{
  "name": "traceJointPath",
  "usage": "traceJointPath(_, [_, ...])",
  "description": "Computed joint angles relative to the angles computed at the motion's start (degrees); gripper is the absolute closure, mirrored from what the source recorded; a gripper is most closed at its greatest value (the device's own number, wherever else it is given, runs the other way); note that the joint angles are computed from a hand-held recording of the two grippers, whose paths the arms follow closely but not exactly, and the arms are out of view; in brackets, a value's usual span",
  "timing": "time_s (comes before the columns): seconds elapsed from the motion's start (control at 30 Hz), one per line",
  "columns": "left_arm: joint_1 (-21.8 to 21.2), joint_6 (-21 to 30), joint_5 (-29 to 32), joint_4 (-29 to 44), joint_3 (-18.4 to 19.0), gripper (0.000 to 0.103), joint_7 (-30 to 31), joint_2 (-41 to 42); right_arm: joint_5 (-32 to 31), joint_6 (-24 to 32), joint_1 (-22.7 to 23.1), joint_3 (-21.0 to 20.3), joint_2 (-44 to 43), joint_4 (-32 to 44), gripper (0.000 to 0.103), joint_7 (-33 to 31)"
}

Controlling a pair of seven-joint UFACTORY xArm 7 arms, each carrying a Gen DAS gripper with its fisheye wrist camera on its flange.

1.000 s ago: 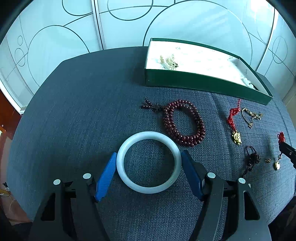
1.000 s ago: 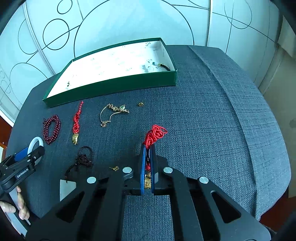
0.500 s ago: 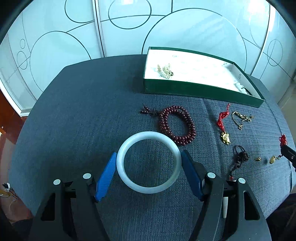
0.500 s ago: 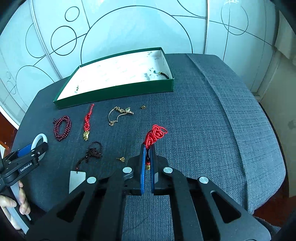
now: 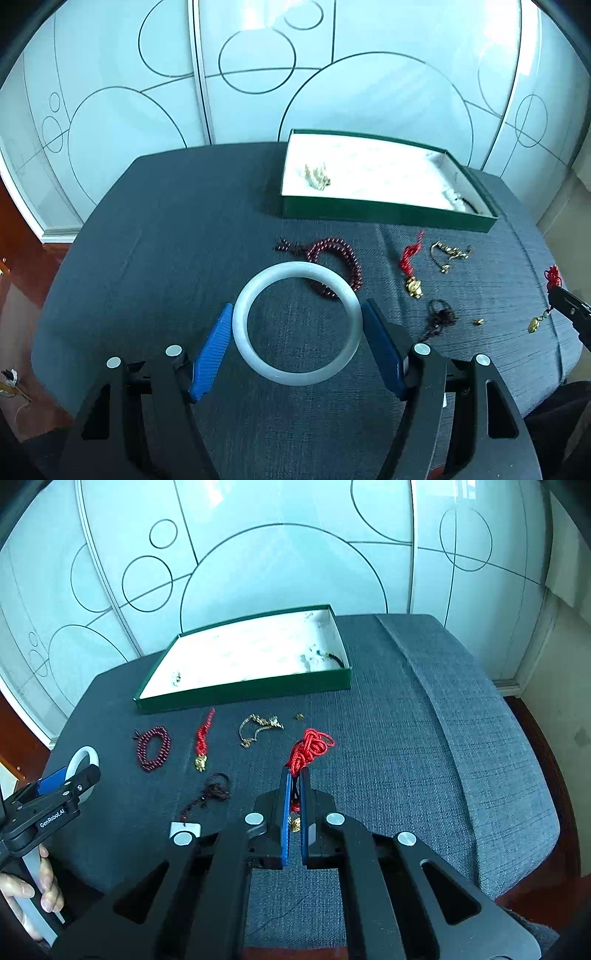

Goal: Organize jewelry
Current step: 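Close the left tool on the white jade bangle while the right tool lifts the pendant, then carry the bangle and pendant into the green box and open both tools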

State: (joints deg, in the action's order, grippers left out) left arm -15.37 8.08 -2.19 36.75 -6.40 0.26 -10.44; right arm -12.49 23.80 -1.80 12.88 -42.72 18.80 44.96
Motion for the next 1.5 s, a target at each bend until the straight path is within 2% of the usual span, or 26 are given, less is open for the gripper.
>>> traceJointPath(0.33, [-2.8, 1.5, -4.2, 3.2, 1.1, 0.033, 4.1, 0.4, -0.3, -0.2, -0.3, -0.8, 0.5, 2.9, 0.099, -2.1])
traceJointPath(0.53, [-1.9, 1.4, -2.9, 8.4, -0.5, 0.033, 3.3, 4.7, -1.2, -2.8, -2.2, -1.3, 5.3, 6.9, 0.099, -3.6])
traceJointPath(0.7, [-1.3, 1.6, 1.1, 14.4, -1.7, 0.033, 0.6, 10.1, -3.2, -5.8, -5.0, -0.8, 12.1, 11.7, 0.099, -4.0])
traceJointPath(0.87, [-2.2, 3.2, 6.3, 22.6, -1.4, 0.033, -3.4, 17.7, -4.6, -8.7, -6.2, -2.1, 21.3, 17.7, 0.099, -4.3])
traceJointPath(1.0, [-4.1, 4.7, 10.6, 31.4, 0.7, 0.033, -7.2, 25.3, -7.8, -10.7, -7.3, -3.3, 29.3, 23.2, 0.099, -3.1])
traceJointPath(1.2, [-5.4, 8.3, 11.1, 44.9, 1.7, 0.033, -8.0, 35.8, -9.4, -12.1, -4.8, -8.2, 39.2, 30.3, 0.099, -3.2])
traceJointPath(1.33, [-6.8, 10.8, 11.2, 53.0, 2.6, 0.033, -8.1, 42.2, -7.8, -11.5, -2.3, -11.5, 45.7, 35.5, 0.099, -5.5])
traceJointPath(1.5, [-7.9, 14.9, 11.0, 61.9, 3.3, 0.033, -7.9, 49.8, -0.2, -10.0, -1.0, -13.4, 53.6, 41.4, 0.099, -12.0])
